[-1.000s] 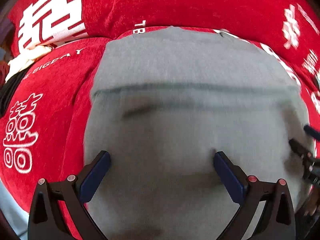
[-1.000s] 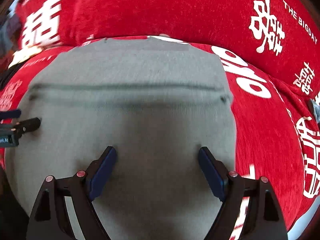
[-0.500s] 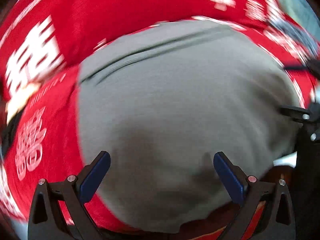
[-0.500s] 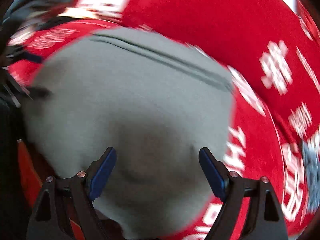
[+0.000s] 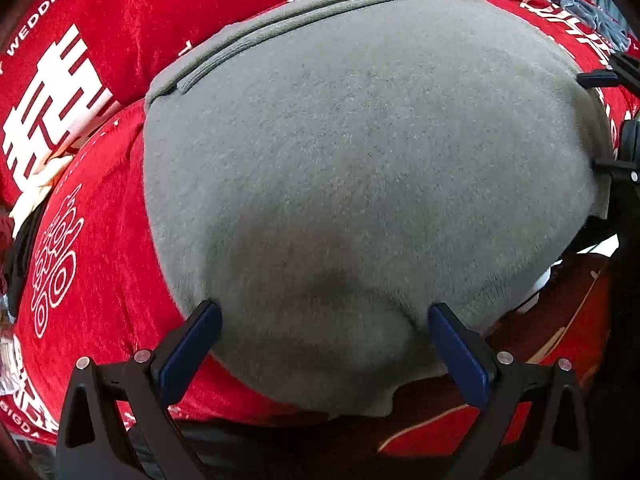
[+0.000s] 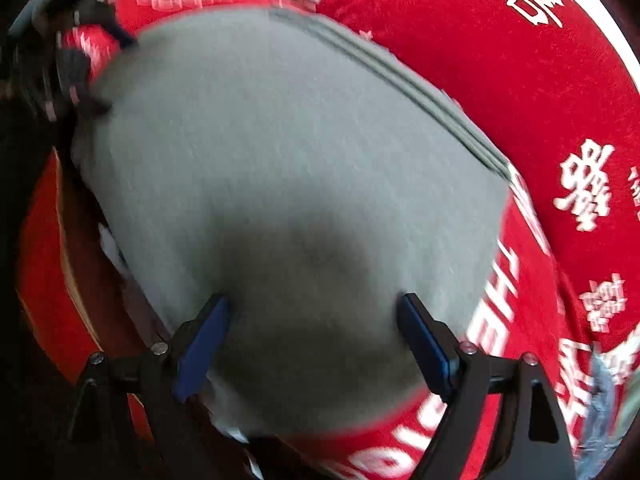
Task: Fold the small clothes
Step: 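Press both grippers on the sweater to flatten the folded sleeves, then move both open grippers down to the sweater hem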
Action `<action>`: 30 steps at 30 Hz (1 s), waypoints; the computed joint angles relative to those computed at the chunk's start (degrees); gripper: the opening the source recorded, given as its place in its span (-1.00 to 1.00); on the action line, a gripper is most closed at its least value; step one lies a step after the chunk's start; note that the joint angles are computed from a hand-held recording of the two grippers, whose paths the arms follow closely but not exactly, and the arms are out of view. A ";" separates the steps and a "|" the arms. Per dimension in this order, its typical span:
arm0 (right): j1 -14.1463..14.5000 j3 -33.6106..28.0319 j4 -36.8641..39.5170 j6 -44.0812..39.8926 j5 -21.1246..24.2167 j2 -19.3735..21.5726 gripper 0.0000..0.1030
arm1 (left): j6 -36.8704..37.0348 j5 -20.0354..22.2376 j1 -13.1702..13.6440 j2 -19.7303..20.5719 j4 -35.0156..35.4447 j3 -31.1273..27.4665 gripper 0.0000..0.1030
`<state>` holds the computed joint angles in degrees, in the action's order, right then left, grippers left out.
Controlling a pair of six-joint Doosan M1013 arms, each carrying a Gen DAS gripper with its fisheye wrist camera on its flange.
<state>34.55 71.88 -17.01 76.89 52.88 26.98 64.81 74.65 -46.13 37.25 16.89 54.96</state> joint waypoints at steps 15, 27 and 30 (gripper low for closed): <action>0.89 -22.30 3.68 12.14 8.26 11.85 0.77 | -15.59 2.33 3.80 7.56 -2.56 -15.92 1.00; -0.63 -13.17 8.56 18.68 2.62 7.40 0.86 | -22.30 0.09 2.71 5.17 -0.96 -10.18 1.00; -0.19 -10.64 7.33 19.38 2.10 5.87 0.86 | -23.06 0.12 2.65 4.94 -0.93 -9.81 1.00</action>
